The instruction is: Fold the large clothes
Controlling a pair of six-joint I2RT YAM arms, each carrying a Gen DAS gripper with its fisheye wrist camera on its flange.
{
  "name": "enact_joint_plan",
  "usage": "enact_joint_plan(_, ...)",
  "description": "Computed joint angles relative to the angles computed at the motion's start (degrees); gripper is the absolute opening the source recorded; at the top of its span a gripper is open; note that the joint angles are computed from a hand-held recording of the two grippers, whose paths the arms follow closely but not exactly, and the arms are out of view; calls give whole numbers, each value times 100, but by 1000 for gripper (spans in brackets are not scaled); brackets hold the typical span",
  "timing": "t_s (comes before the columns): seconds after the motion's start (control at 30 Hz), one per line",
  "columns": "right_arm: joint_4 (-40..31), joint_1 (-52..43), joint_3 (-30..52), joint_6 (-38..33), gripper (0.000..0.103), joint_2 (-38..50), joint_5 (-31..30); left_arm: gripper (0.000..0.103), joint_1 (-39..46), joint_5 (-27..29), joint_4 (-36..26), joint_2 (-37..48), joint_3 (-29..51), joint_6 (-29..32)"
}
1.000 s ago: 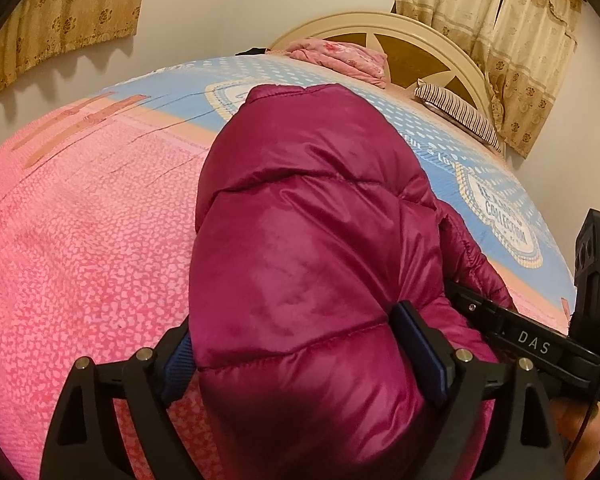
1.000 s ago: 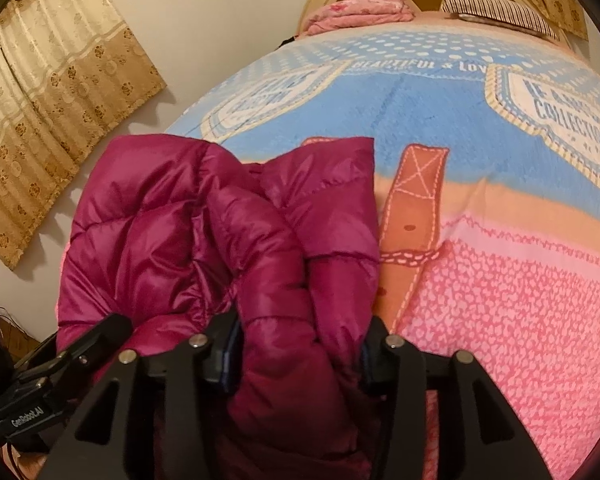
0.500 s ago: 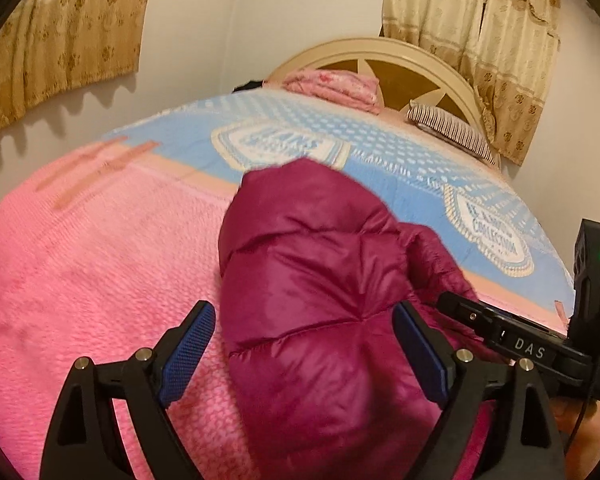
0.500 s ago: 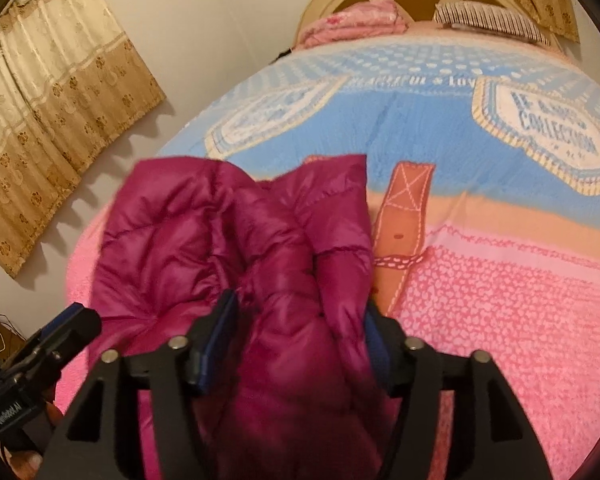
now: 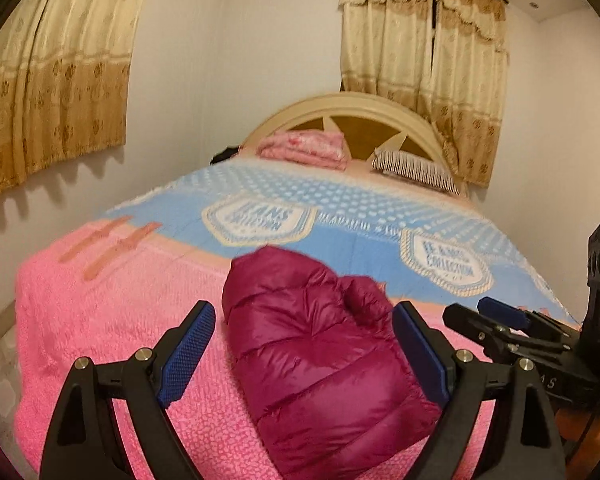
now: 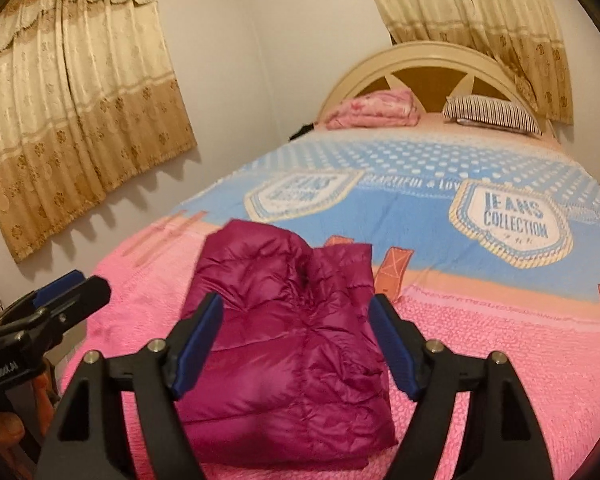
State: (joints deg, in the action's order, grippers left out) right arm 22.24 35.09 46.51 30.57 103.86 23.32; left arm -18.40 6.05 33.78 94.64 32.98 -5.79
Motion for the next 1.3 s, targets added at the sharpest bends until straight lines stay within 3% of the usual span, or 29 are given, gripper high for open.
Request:
enact_joint_plan(0.2,-49,191,-35,-131,78,-215,329,91,-23,-22,151,-116,-114,95)
enact_joint_plan(1.3,207,462,-195,-141,79,-90,411,91,-85,-304,481,192,-190,176)
